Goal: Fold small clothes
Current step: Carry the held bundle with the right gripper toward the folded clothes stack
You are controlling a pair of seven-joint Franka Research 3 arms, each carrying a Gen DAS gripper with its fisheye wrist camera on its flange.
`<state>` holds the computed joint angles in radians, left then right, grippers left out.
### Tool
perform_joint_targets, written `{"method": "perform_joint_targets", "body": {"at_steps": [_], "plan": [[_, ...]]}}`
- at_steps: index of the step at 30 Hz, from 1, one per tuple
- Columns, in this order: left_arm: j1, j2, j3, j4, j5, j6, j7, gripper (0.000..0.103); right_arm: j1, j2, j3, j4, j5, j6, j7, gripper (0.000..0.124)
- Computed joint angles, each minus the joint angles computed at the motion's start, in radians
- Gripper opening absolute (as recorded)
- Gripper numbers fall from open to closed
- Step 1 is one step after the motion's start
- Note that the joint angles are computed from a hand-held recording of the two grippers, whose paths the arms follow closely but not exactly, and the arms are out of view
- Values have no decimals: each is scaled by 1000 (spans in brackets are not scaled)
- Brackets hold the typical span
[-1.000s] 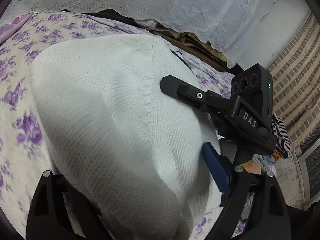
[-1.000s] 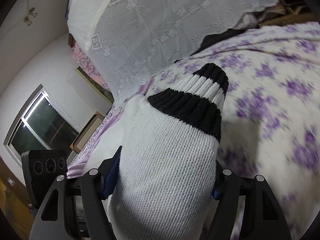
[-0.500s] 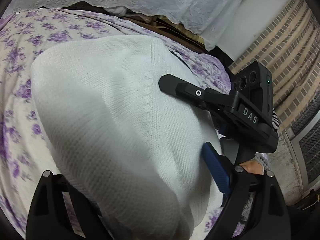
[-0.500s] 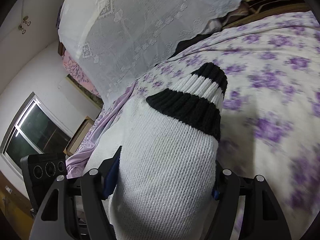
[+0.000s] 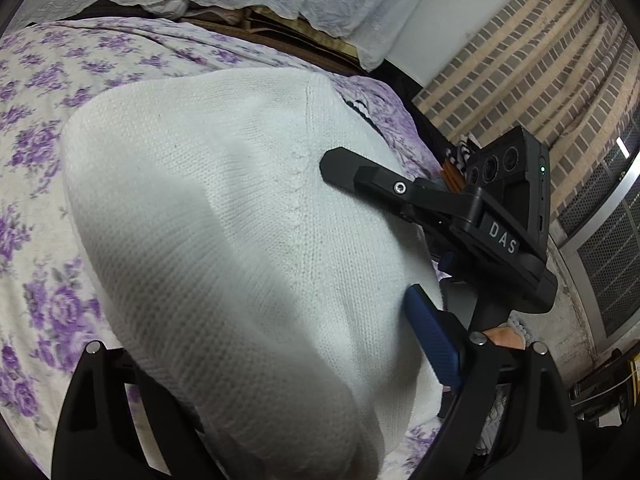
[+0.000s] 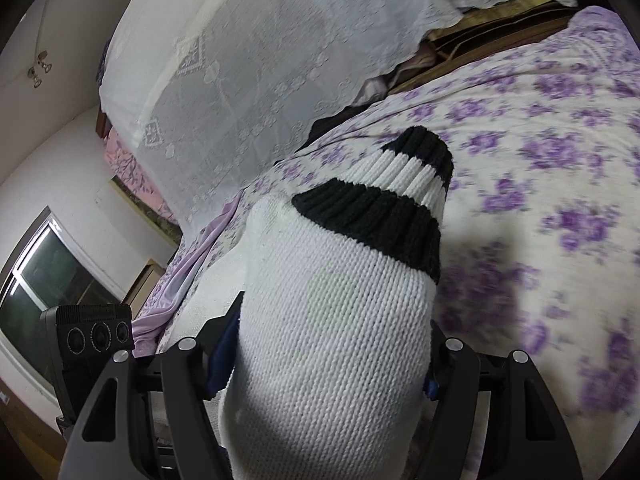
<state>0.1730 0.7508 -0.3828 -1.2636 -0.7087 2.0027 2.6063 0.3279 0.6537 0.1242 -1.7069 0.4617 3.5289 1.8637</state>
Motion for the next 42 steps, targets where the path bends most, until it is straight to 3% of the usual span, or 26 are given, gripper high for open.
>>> {"method": "perform_joint_targets", "body": {"at_steps": [12, 19, 24, 33, 39, 42], "plan": [[-69, -78, -26, -78, -16, -42, 30, 86, 19, -245, -53, -348, 128, 142, -30, 71], [-122, -118, -44, -76, -58, -80, 41, 87, 58, -400, -93, -470, 308, 173, -190, 71], [-169, -146, -50, -54, -78, -100, 41, 87, 60, -515, -92, -518, 478, 189, -372, 71], [-303, -90, -66, 121, -31, -161, -47, 87, -2, -687, -56, -561, 796, 216, -701, 71], [-396, -15, -92, 261, 5, -190, -119, 87, -56, -807, -63, -624, 904, 218, -826, 71], [-458, 61, -99, 393, 36, -223, -179, 87, -81, -849, -74, -652, 914, 207, -847, 71]]}}
